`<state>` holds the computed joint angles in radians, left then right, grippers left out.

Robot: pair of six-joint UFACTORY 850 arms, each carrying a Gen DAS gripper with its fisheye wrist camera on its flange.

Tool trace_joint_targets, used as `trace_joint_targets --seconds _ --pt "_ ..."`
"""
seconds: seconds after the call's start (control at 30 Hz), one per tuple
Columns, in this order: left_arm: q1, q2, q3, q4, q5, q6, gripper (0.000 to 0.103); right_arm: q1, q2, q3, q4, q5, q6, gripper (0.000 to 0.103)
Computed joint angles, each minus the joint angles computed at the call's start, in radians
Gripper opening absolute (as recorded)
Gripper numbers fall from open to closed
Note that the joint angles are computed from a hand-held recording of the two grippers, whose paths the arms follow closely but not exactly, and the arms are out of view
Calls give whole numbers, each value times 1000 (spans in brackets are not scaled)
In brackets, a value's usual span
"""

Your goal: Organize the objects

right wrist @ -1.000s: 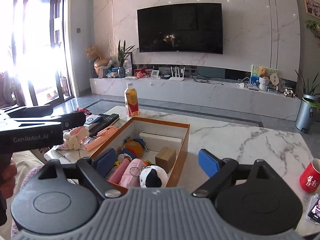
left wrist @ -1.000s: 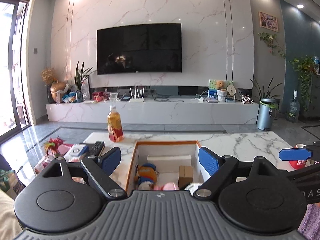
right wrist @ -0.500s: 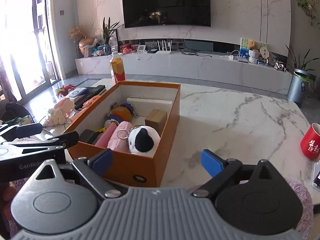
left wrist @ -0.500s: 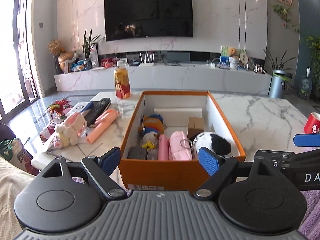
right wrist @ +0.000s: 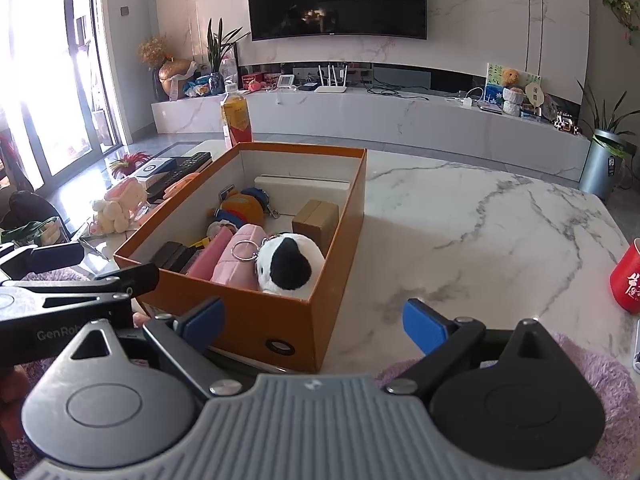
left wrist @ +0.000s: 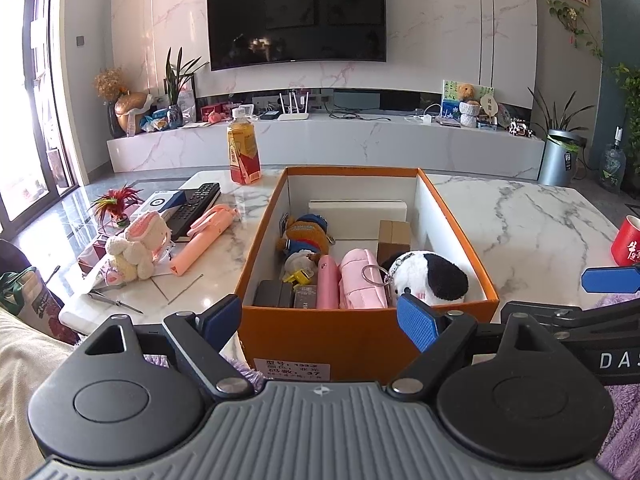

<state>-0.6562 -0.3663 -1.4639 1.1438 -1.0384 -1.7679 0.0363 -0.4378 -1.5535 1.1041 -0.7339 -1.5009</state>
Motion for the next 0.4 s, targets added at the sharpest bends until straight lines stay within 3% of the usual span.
trace_joint_targets --seconds 0.4 --pt "-1 5 4 6 10 -4 100 0 0 0 -10 5 8 96"
